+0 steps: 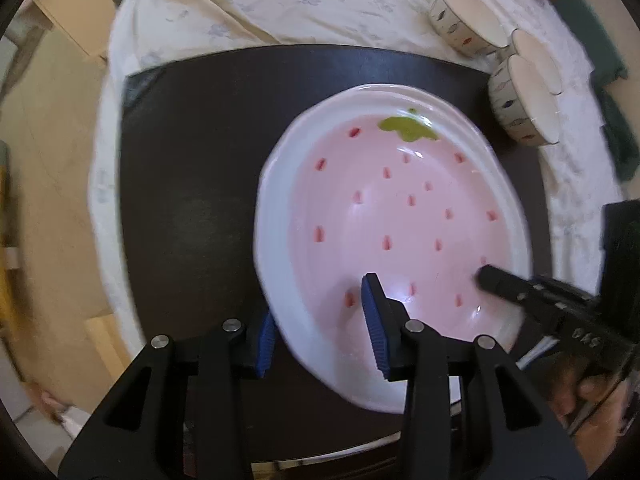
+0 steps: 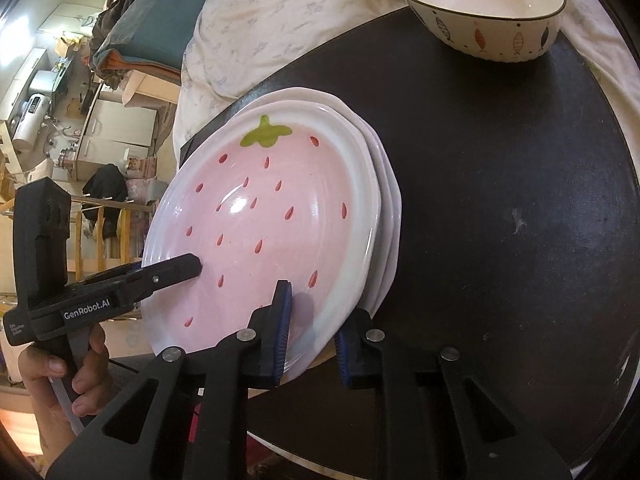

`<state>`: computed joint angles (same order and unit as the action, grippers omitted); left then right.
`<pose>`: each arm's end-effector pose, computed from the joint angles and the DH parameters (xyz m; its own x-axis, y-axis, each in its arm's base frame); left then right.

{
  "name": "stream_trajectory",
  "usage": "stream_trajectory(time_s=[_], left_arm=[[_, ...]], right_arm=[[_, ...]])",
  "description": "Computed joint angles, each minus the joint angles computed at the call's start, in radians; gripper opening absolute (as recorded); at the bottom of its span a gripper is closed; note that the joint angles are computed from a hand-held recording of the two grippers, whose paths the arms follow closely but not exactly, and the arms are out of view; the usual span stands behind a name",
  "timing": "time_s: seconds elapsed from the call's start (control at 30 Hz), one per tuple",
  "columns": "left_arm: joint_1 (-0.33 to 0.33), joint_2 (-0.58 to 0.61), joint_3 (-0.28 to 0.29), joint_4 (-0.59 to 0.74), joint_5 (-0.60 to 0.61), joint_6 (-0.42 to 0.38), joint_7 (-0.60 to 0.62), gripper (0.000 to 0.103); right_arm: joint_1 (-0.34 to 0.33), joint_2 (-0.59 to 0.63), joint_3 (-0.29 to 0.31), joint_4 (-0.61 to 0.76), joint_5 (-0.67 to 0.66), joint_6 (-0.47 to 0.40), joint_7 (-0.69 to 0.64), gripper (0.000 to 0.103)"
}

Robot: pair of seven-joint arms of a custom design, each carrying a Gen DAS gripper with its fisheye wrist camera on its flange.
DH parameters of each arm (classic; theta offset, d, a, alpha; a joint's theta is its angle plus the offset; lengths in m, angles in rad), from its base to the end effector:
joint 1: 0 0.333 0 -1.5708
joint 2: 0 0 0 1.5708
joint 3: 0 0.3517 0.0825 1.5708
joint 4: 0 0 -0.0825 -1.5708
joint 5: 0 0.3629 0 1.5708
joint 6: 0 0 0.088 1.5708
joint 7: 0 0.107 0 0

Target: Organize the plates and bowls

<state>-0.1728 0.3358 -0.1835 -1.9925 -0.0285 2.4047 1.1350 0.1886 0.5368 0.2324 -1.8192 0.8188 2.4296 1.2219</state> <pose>0.5741 -0.2061 0.3517 0.1094 -0.9882 0.1070 -0.9927 -0.1140 -0.0383 0.6107 0.2569 0.3037 0.1085 -0.7811 -0.6149 -0.9941 -0.0883 -0.0632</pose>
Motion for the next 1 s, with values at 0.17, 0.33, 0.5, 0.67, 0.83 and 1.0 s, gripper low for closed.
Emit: stream_trajectory(time_s=[0.17, 0.33, 0.5, 0.67, 0.83, 1.0], left_arm=[[0.002, 0.017, -0.008, 0.004, 0.010, -0.024, 0.027, 0.039], [-0.036, 0.021, 0.015, 0.010, 0.092, -0.035, -0.016, 0.039], [-0.040, 0.029, 0.020, 0.002, 0.123, -0.013, -0.036, 0.041], [-0.044, 0.034, 0.026, -0.006, 0.152, -0.003, -0.044, 0.045], [-0.051, 0.037, 0.027, -0.013, 0.173, 0.015, -0.063, 0.047], [-0.052, 0.052, 0.027, 0.003, 0.179, 0.016, -0.073, 0.047]], right_arm=[[0.002, -0.001, -0.003, -0.004, -0.010, 0.006, 0.000, 0.013], [0.002, -0.005, -0.004, -0.011, -0.012, 0.008, 0.002, 0.013], [-0.014, 0.001, 0.000, -0.003, 0.009, -0.031, 0.016, 0.013], [-0.025, 0.003, -0.008, 0.006, 0.031, -0.094, 0.060, 0.017], [-0.031, -0.002, -0.022, 0.023, 0.025, -0.166, 0.088, 0.017], [-0.008, -0.013, -0.045, 0.038, -0.044, -0.199, 0.129, 0.017]])
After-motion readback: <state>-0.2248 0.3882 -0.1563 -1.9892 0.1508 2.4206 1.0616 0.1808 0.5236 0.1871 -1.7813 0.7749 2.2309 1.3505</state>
